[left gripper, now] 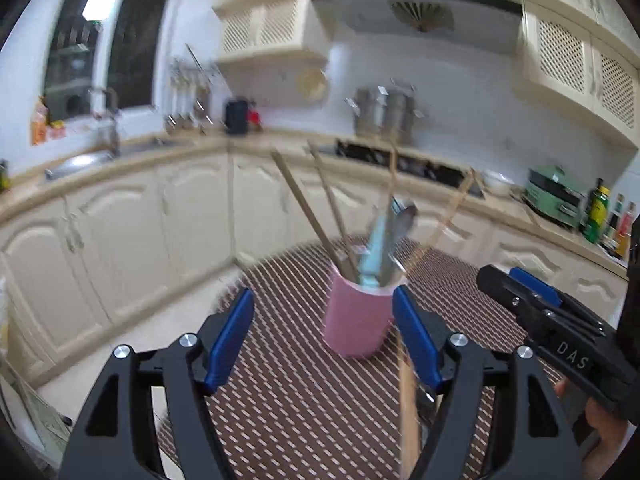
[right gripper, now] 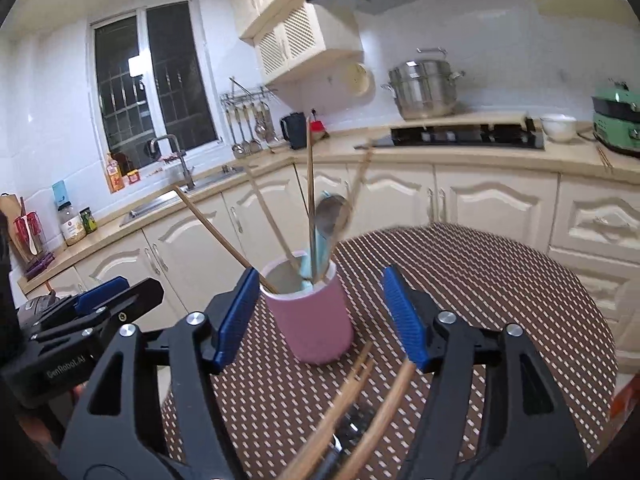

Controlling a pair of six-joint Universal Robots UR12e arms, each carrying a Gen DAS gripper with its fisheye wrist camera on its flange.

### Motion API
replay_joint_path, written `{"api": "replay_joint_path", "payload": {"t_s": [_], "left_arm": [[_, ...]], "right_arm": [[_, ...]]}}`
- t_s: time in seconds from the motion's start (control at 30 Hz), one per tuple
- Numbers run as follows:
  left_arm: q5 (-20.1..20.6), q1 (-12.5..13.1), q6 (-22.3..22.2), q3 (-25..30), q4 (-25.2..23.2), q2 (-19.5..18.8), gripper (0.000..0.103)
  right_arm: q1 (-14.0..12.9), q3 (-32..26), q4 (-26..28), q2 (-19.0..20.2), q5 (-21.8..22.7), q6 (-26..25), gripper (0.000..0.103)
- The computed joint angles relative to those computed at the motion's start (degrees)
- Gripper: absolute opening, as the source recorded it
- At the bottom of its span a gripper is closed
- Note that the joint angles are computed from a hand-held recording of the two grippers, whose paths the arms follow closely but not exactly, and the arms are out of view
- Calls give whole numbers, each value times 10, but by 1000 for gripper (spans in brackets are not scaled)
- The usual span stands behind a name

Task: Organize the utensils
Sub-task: 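Move both tools back to the pile and grasp a chopstick with the left gripper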

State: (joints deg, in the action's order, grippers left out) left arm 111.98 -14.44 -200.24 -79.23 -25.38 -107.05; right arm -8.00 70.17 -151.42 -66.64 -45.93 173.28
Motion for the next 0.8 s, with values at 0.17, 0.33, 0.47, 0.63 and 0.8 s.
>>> {"api": "replay_joint_path", "payload": {"t_s": [0.17,0.33,0.47,0.63,0.8], "left_arm": [[-127,18,-3,37,-149,-12,70],[-155,15,37,79,-272,-44,70],[-169,16,42,100,-328,-63,70],[-168,11,47,112,-342,-78,70],[-155,5,56,127,-353,-92,70]], "right_arm": [[-10,7,79,-8,-31,-35,67],[-15,10,154,-8,-53,-58,68],[-20,26,168,-10,-56,-56,68],[-24,39,176,-12,-49,-49,68],[-26,41,186,-11,-41,-47,68]]}}
